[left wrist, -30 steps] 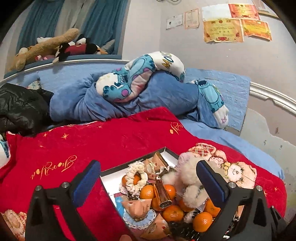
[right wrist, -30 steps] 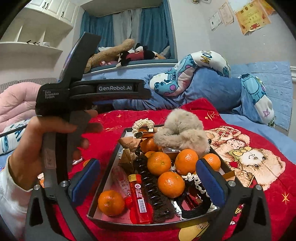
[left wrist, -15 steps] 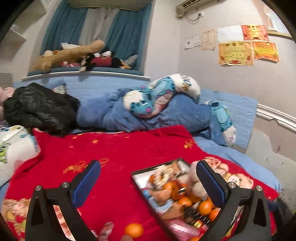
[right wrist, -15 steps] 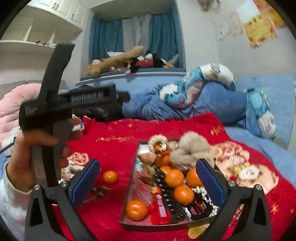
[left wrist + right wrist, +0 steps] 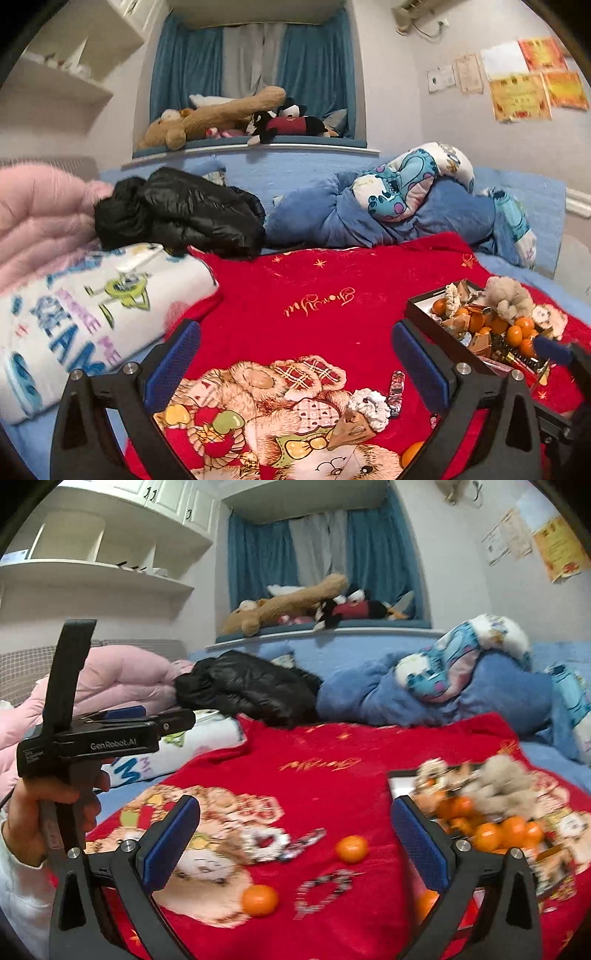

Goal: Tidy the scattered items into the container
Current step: 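Move both tools back toward the remaining items on the blanket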

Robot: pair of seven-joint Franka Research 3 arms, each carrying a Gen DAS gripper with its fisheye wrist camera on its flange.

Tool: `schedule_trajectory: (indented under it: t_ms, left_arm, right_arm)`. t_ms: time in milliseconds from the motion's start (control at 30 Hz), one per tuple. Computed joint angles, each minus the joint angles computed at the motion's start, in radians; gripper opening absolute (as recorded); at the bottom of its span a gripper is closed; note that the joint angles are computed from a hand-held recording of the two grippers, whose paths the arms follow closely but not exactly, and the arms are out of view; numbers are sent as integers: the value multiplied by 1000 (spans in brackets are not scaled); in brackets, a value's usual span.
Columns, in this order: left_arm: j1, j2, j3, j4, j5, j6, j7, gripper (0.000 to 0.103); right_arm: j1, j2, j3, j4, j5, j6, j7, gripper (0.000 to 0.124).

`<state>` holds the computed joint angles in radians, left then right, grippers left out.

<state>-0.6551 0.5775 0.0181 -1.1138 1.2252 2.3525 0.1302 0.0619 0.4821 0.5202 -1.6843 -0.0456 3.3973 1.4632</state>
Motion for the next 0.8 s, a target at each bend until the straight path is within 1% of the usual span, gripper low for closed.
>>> schedule_trajectory:
  t_ms: [33,67,100,133,167,200,233,267,300,333,400,467,533,567,633,667,700,767,800]
  left_arm:
    - [13,-15,5,-39,13,39,-39,103]
    - [21,-14,6,-48,18,58,-56,103]
    - [29,-13,14,-65,36,94,-88,103]
    - [36,5,24,-57,58,135,-111,103]
    - [58,18,16,-62,126,182,-189,103]
    - [63,51,39,-33,125,261,-197,103]
    - [76,64,49,-33,128,327,-219,103]
    - [101,84,24,-22,78,342,-172,103]
    - [103,93,17,-14,33,325,-116,103]
    - [86,99,31,-6,23,293,-90,103]
    - [62,103,54,-1,22,262,-65,103]
    - [49,101,64,-4,25,235,-62,103]
    - [45,100,66,-9,21,227,-65,103]
    - [46,103,68,-5,13,223,-58,103]
    - [46,116,65,11,-9,192,-30,103]
    - [51,126,60,27,-24,182,-7,103]
    - [59,136,51,40,-41,186,17,103]
    - [81,162,19,69,-112,213,127,103]
    - [74,179,22,94,-135,198,168,103]
  right_arm:
    - [-10,39,33,40,1,-15,16,103]
    - [-18,70,59,72,0,-22,20,103]
    - [-21,98,77,99,1,-26,20,103]
    - [1,127,69,133,12,-19,17,103]
    - [16,140,60,143,17,-5,13,103]
    - [33,161,50,159,15,14,6,103]
    - [40,178,47,168,4,26,3,103]
    - [61,191,29,180,-1,32,5,103]
    - [107,194,-25,194,26,36,3,103]
    - [137,199,-60,203,48,37,-1,103]
    - [129,209,-51,206,42,30,14,103]
    - [96,204,-15,178,25,56,29,103]
    - [105,193,-33,160,16,89,44,103]
    - [106,192,-37,160,5,82,55,103]
    - [73,199,1,160,-41,57,75,103]
    - [67,200,8,161,-47,37,82,103]
    - [75,195,-2,160,-38,29,83,103]
    - [95,178,-30,143,-10,35,83,103]
    - [102,166,-43,127,2,38,84,103]
